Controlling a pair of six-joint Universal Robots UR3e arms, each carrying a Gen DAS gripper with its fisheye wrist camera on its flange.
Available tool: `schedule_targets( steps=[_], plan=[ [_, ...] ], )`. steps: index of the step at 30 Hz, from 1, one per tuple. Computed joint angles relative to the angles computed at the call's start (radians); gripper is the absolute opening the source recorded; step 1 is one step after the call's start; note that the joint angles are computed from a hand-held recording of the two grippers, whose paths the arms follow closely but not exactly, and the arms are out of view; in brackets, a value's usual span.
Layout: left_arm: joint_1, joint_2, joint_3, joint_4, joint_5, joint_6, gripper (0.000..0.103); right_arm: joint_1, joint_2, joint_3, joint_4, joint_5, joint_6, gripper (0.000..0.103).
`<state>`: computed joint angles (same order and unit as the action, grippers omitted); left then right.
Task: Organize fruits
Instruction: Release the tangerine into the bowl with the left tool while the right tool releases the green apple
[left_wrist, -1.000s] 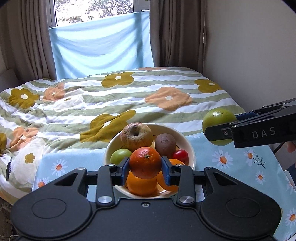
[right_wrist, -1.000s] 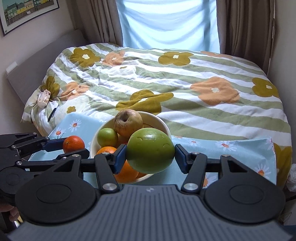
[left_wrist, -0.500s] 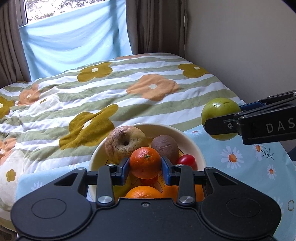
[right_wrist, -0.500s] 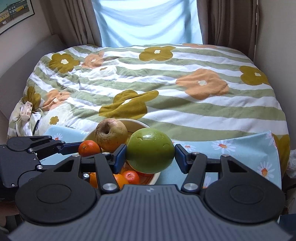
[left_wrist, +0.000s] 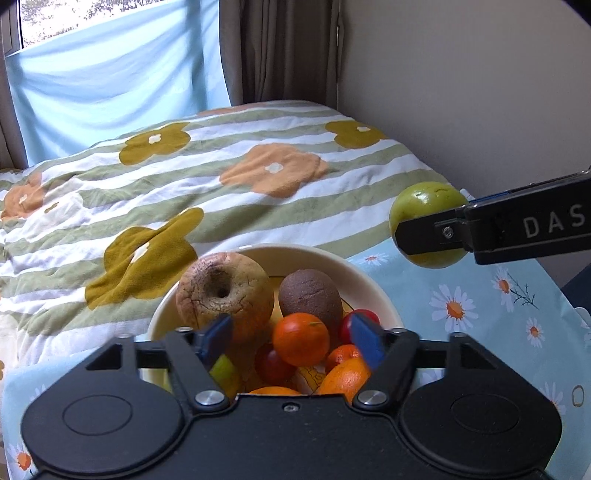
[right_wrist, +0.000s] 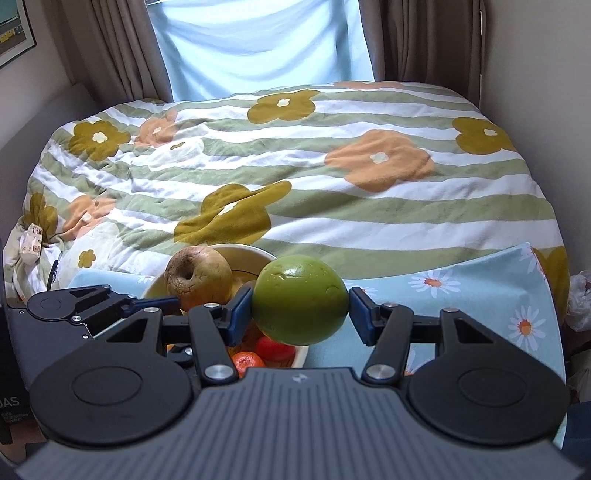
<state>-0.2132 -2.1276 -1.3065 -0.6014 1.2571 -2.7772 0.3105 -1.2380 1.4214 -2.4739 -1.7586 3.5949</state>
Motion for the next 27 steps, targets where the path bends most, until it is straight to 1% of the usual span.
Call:
schedule_targets(
  steps=[1, 5, 10, 16, 22, 27],
  plan=[
    [0.006, 0.014, -0.021, 0.022, -0.009, 0.005, 0.088, 0.004, 0.004, -0.008, 0.005, -0.006, 0.004, 0.071],
    [0.03, 0.059, -0.063, 0.031, -0.016, 0.027, 0.088, 0.015, 0.019, -0.038, 0.019, -0.015, 0.009, 0.071],
    [0.09, 0.141, -0.153, 0.052, -0.027, 0.027, 0.088, 0.037, 0.069, -0.116, 0.041, -0.008, -0.003, 0.071],
    [0.17, 0.242, -0.273, 0.086, -0.027, 0.02, 0.088, 0.074, 0.178, -0.275, 0.088, 0.018, -0.019, 0.071],
    [0.222, 0.308, -0.355, 0.101, -0.023, 0.011, 0.088, 0.112, 0.294, -0.432, 0.142, 0.043, -0.039, 0.071],
    [0.245, 0.342, -0.415, 0.13, -0.016, 0.009, 0.088, 0.128, 0.359, -0.491, 0.153, 0.066, -0.038, 0.071]
  ],
)
